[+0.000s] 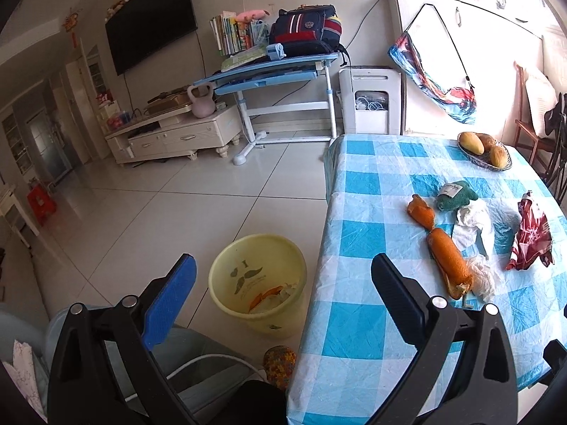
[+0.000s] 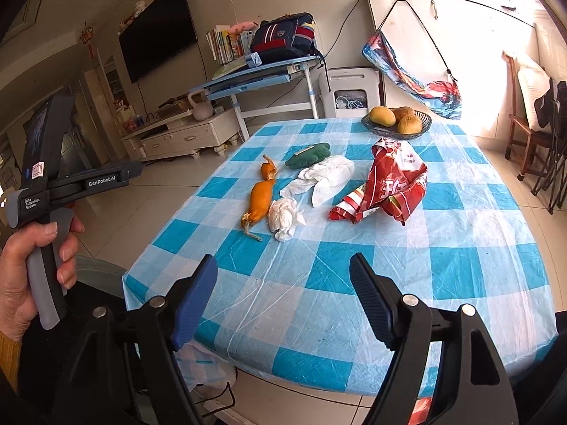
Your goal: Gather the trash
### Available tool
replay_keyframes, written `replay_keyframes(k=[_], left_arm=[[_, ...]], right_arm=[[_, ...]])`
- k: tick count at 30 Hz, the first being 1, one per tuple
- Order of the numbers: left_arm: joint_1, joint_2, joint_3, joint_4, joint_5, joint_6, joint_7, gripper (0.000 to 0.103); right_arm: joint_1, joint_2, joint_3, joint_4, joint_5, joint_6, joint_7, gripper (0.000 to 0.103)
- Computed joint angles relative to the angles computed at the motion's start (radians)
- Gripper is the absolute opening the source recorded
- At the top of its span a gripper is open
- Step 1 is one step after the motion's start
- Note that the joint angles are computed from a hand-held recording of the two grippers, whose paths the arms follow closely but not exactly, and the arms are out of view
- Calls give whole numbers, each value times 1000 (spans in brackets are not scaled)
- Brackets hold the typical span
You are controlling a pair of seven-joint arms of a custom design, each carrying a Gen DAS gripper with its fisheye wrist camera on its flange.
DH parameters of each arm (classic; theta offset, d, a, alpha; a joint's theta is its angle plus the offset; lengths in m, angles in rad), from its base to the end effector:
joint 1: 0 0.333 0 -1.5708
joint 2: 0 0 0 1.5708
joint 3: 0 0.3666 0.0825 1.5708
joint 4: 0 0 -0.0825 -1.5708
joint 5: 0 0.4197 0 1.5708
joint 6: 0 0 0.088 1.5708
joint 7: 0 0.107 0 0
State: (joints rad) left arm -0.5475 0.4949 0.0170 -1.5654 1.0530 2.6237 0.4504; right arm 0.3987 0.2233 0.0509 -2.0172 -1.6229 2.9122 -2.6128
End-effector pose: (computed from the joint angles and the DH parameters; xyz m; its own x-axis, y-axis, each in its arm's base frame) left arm 0.6628 -0.4153 0.4378 -0.1112 -0.9716 -0.2089 -0.6128 0.2325 -0.7553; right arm 0.5480 0.3308 0.3976 -0.0218 -0.9683 -0.2487 -0.6123 0.2096 -0.7623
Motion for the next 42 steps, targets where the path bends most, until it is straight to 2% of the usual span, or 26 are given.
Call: replay_keyframes(k=[3,6,8,10,11,12,17,19,20,22,24,31,35,39,42], left_arm=[[-16,37,-12,44,-5,-34,82,96],[-37,68,-14,80,-12,-61,152,96],[-49,79,-10,91,-14,-62,173,96],[-58,82,-5,94,-17,-58,182,96],[-61,81,-2,93,-18,-54,182,96],[-61,80,1,91,-20,-49,181,96],[-45,63,1,69,-59,-9,168,96],[-37,55,2,59,-84,8,157,96],[-32,52,2,56,-98,14,153,96],[-25,49,2,52,-127,19,151,96],[-25,49,7,53,-147,17,146,96],[-14,45,5,43,-219,42,166,96],[-9,42,2,37,-267,50,188,96],[28,45,-36,36,-383,40,270,96],[55,42,-63,21,-488,63,329,96]], right_arm=[[-10,8,-6,2,-21,19,38,74],[-20,18,-7,-1,89,13,-65,74],[-30,37,-9,-2,246,14,-210,74],[-60,67,15,3,474,6,-436,75],[-78,83,32,10,545,-2,-511,75],[-61,90,14,23,547,-8,-533,77],[-115,163,75,120,801,-76,-916,88],[-128,197,88,172,870,-126,-1042,91],[-151,213,113,199,935,-152,-1124,94],[-178,245,142,251,1018,-190,-1259,95],[-184,272,139,294,1060,-213,-1345,96],[-144,318,48,360,1137,-182,-1437,96],[-80,311,-22,355,1170,-182,-1422,96],[-62,313,-45,359,1206,-180,-1448,96],[-52,313,-56,357,1217,-177,-1454,96]])
